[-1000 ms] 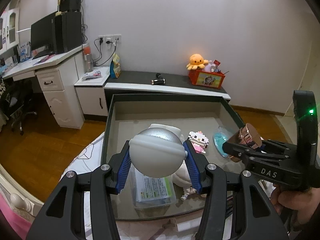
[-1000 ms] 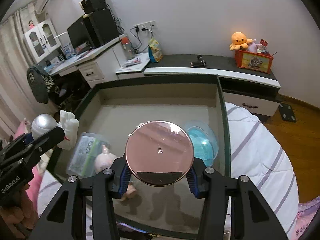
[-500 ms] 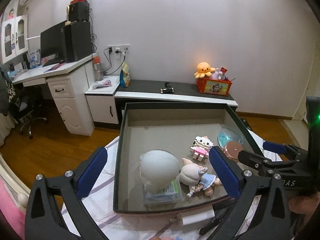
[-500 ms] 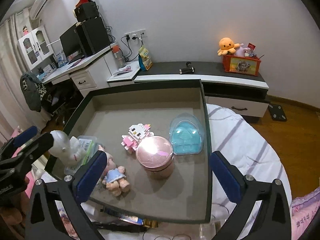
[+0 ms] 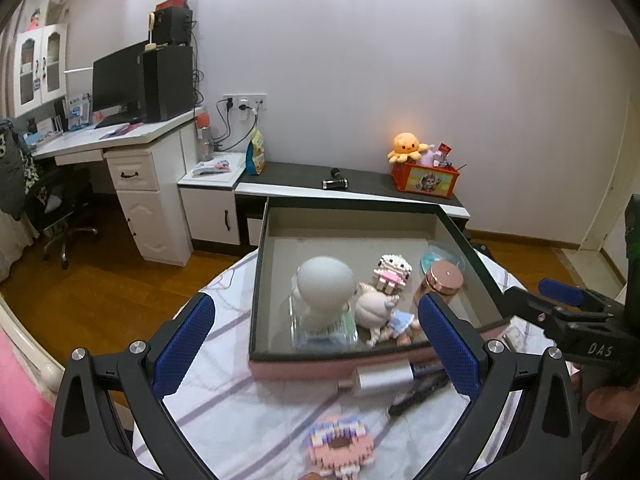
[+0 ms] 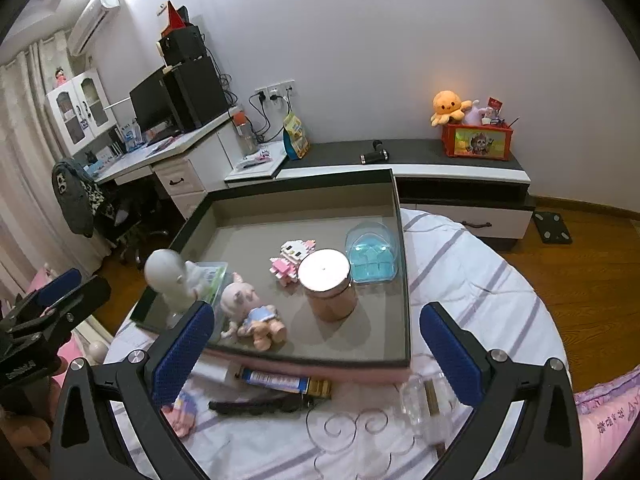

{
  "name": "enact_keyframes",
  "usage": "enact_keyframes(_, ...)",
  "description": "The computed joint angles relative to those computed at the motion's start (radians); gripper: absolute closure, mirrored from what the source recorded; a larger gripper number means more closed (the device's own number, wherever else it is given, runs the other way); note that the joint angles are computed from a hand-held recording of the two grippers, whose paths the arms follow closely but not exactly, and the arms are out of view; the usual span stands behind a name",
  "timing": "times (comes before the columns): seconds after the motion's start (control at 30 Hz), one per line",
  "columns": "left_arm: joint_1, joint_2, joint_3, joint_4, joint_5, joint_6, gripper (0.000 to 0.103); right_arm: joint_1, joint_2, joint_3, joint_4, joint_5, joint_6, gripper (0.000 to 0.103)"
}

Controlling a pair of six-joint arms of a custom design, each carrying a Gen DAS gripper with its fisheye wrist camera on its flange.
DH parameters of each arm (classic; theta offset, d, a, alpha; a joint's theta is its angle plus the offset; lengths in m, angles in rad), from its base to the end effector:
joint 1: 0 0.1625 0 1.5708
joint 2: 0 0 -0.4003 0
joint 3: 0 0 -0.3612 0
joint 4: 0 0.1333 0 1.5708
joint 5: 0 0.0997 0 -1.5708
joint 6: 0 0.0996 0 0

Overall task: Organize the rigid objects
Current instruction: 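Move both tools back toward the items in front of the tray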

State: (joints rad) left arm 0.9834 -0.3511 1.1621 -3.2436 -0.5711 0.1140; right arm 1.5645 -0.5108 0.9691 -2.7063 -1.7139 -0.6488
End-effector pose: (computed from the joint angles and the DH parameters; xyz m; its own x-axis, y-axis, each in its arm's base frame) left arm -0.2241 -0.7283 0.0789 -0.7576 -0.1688 -0.6305 0.4499 0.5648 -0.6918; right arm 0.1140 -0.8133 0.1840 -0.7912 -0.3947 0.4672 -0.5938 0.6787 -0.4321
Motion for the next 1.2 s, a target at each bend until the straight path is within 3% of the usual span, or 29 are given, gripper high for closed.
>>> enact_keyframes(0.47, -0.052, -0.095, 0.270, -0.023, 0.049, -0.149, 0.000, -0.031, -0.180, 0.322, -0.141, 0.030, 0.000, 0.000)
enact_keyframes(0.7, -0.061, -0.120, 0.369, 0.054, 0.047, -0.282, 0.000, -0.047, -0.241, 0.453, -0.175, 0.031, -0.011, 0.000)
enact_keyframes(1.2, -0.048, -0.116, 0.399, 0.100, 0.046, -0.336, 0.000, -0.064, -0.260, 0.554, -0.139, 0.008, -0.057, 0.000)
